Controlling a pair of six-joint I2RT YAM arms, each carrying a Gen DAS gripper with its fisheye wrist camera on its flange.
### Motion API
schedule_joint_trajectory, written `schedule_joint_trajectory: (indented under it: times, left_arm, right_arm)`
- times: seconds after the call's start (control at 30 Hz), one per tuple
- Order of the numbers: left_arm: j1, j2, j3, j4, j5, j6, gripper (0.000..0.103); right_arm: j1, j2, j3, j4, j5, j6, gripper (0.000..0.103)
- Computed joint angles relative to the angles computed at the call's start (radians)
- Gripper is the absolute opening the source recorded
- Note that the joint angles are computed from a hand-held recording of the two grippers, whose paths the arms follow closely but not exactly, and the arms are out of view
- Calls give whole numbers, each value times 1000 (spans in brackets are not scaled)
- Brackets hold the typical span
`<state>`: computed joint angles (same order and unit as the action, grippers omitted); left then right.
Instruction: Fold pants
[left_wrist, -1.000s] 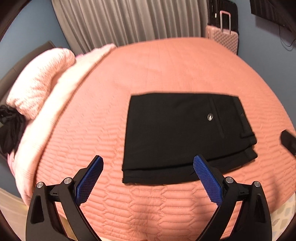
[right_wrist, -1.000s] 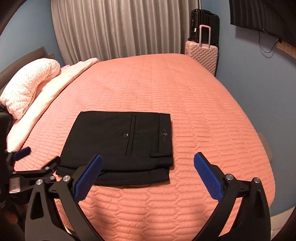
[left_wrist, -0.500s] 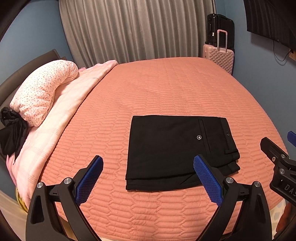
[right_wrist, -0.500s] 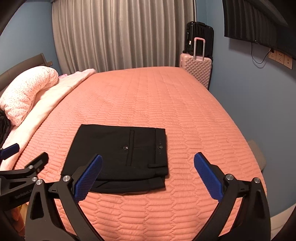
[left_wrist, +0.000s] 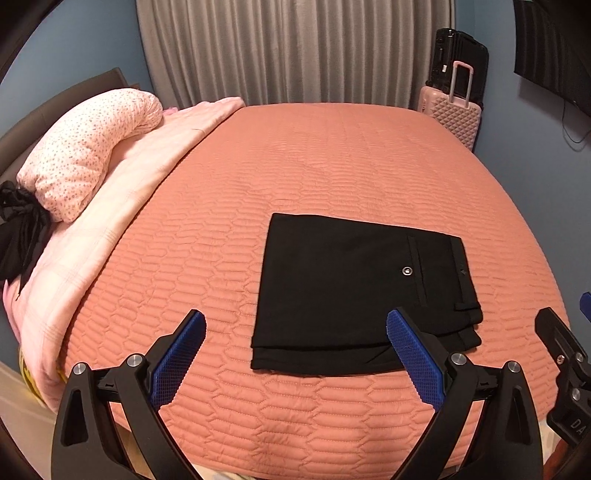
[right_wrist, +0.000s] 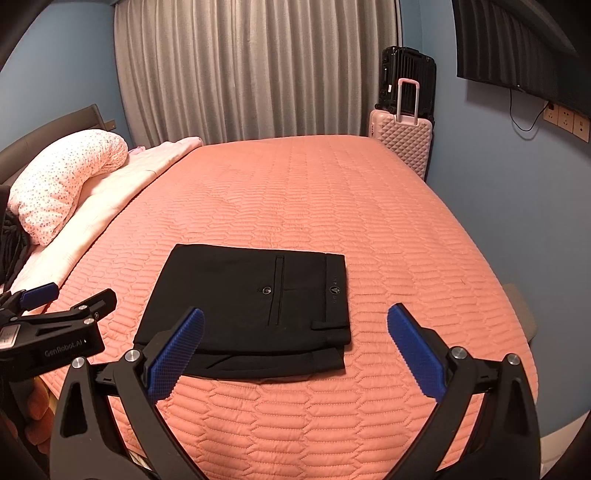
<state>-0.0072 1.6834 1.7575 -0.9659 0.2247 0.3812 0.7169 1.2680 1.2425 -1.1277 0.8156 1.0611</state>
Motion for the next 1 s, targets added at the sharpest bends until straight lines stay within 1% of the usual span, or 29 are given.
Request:
schedule_joint_trajectory:
  times: [0.23,0.57,0.77,1.0]
  left_arm:
    - [2,-5,-7,26,-13,22,97]
    - [-11,-12,-14,23,-2,56,97]
    - [-13,-22,-34,29,1,70,97]
    - [-16,-54,-84,69,9,84,97]
  right_arm:
    - [-1,9,4,3,-1,3,98]
    - [7,8,-4,0,8,24,98]
    - [12,4,-15,-8,2,40,98]
    - [15,2,-17,-8,-1,44,98]
